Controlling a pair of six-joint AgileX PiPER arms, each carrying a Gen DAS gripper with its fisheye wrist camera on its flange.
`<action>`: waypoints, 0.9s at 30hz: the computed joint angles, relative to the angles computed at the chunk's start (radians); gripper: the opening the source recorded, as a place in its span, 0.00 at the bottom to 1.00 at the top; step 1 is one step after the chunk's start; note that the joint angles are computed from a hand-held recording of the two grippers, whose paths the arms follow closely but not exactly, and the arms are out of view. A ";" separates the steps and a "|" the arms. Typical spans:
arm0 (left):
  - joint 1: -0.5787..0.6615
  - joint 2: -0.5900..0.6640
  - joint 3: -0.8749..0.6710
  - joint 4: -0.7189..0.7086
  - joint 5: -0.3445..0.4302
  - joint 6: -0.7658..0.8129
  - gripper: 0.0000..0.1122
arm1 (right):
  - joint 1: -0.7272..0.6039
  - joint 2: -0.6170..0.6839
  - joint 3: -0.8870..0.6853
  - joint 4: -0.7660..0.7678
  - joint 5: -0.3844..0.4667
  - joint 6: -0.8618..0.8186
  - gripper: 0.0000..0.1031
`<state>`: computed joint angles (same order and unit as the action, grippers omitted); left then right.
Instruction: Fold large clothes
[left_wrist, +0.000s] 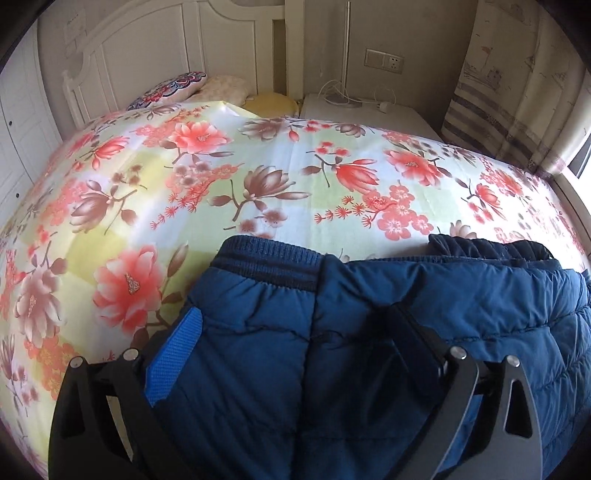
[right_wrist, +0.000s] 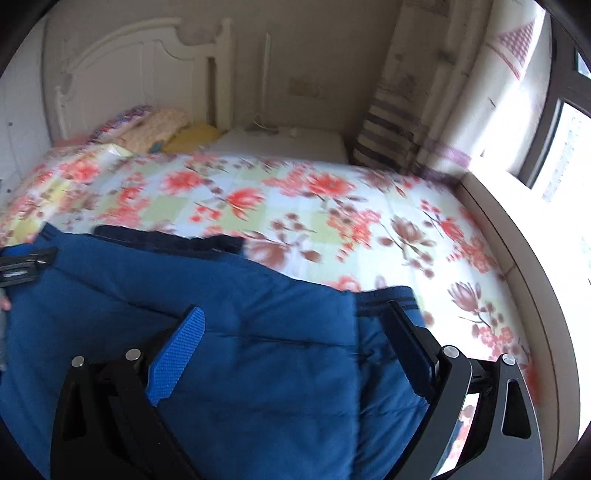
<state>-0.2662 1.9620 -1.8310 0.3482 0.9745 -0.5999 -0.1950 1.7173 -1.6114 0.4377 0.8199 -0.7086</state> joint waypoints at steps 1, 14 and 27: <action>0.003 0.000 -0.002 -0.008 0.000 0.002 0.89 | 0.022 -0.048 0.052 0.023 -0.012 -0.052 0.93; 0.005 -0.006 0.011 -0.014 -0.012 -0.003 0.89 | -0.003 -0.018 0.056 -0.072 0.064 -0.007 0.95; 0.011 -0.029 0.031 -0.034 -0.029 -0.006 0.87 | -0.158 0.106 -0.020 0.077 0.175 -0.039 0.94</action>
